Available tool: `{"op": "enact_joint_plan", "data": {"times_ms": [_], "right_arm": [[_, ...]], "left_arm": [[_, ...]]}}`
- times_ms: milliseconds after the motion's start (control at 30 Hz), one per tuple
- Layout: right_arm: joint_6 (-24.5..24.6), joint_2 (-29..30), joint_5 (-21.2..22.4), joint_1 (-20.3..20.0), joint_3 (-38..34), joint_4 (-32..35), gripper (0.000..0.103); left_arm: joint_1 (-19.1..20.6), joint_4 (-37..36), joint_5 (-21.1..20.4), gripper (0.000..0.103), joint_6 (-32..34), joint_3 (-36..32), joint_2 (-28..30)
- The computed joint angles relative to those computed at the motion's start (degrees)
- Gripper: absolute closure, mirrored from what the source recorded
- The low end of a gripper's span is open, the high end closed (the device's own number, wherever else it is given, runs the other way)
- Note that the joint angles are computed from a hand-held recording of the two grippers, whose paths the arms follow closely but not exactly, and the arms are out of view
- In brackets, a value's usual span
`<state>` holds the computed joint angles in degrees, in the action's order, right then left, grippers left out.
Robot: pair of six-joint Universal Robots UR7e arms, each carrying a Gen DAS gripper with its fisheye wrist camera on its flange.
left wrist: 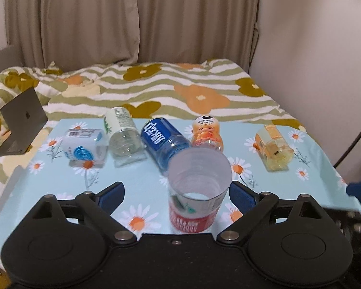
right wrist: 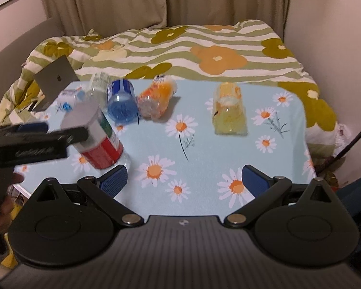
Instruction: Flip cup upright
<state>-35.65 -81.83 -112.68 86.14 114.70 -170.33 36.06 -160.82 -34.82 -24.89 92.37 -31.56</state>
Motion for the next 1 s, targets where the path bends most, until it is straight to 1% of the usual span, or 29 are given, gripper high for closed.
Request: {"op": "enact_joint_plan", "data": {"times_ms": [133,200,267,433,600,700,867,1000], "right_arm": [[3.7,0.2,-4.9,3.7,-1.6,1.5,0.0],[4.7,0.4,-6.7,5.1,-1.9,1.5,0.0],[5.2,0.6,-8.3,6.3,-2.0,1.1,0.0],[6.1,1.4,-12.2,8.6,-1.6,0.0,0.0],[7.3,1.7,-14.4,9.5,-0.6,-0.3,0.0],[8.1,1.8,-15.4,9.8,0.0,-0.6,0.0],[9.5,1.8,-16.3,10.1,0.3,-0.4,0.0],[9.5,1.8,-16.4,10.2,0.4,-0.5,0.0]], "left_arm": [[-1.0,13.6,-1.2,0.007,-7.5,0.3,-5.1],[-1.2,18.1,-1.9,0.007,-10.2,0.6,-7.0],[-1.5,21.3,-2.2,0.007,-11.8,1.1,-8.6],[-2.2,26.1,-1.7,0.007,-14.5,2.8,-11.3],[-2.1,26.8,-1.8,0.007,-16.1,4.3,-12.6],[-2.3,25.9,-1.5,0.007,-15.7,5.0,-13.0],[-2.5,25.1,-1.1,0.007,-14.4,5.2,-13.2],[-2.5,24.9,-0.9,0.007,-13.7,5.2,-13.2]]}}
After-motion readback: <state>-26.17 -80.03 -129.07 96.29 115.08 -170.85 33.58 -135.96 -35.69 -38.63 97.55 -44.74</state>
